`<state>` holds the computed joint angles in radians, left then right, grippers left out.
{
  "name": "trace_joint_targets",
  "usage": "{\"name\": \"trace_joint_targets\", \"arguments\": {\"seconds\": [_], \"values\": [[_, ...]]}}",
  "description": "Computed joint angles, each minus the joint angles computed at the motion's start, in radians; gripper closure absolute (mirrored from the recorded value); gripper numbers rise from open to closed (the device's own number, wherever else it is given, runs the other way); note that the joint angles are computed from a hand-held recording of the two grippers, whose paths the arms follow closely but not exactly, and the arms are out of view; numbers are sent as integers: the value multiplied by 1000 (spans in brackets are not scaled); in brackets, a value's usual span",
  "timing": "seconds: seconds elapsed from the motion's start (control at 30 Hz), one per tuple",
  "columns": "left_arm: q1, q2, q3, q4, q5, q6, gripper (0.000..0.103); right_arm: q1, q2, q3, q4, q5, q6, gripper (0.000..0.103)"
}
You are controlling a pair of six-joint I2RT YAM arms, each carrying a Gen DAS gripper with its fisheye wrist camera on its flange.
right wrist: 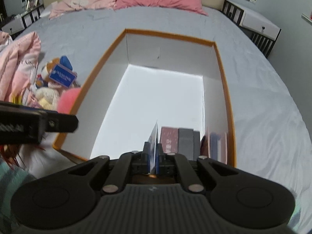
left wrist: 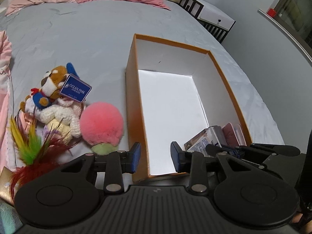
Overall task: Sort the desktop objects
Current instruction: 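Withdraw both grippers from the orange box back toward the pile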
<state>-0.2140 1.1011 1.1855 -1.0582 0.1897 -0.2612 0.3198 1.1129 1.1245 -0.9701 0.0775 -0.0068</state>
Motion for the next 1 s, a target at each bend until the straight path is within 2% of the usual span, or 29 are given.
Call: {"name": "trace_joint_targets", "arguments": {"seconds": [0.33,0.37,0.43,0.57,0.7,0.8,0.87,1.0], "values": [[38,-53,-31,-13,-7,53,65,-6,22,33,-39,-7,33,92],[45,-59,-33,-14,-5,61,65,-10,24,37,-42,-13,35,90],[59,-70,-37,-17,0,78,65,-21,25,45,-50,-33,42,73],[86,-83,-37,-36,14,106,65,-38,-5,48,-49,-57,43,65],[149,-105,-28,-62,63,163,65,-48,-63,49,-45,-79,40,62],[250,-124,-7,-74,137,248,65,-59,-109,58,-37,-162,40,61],[334,-130,32,-84,164,363,65,-43,-134,62,-23,-219,50,60],[486,-130,86,-46,158,614,65,88,-166,41,43,-206,82,58]]}}
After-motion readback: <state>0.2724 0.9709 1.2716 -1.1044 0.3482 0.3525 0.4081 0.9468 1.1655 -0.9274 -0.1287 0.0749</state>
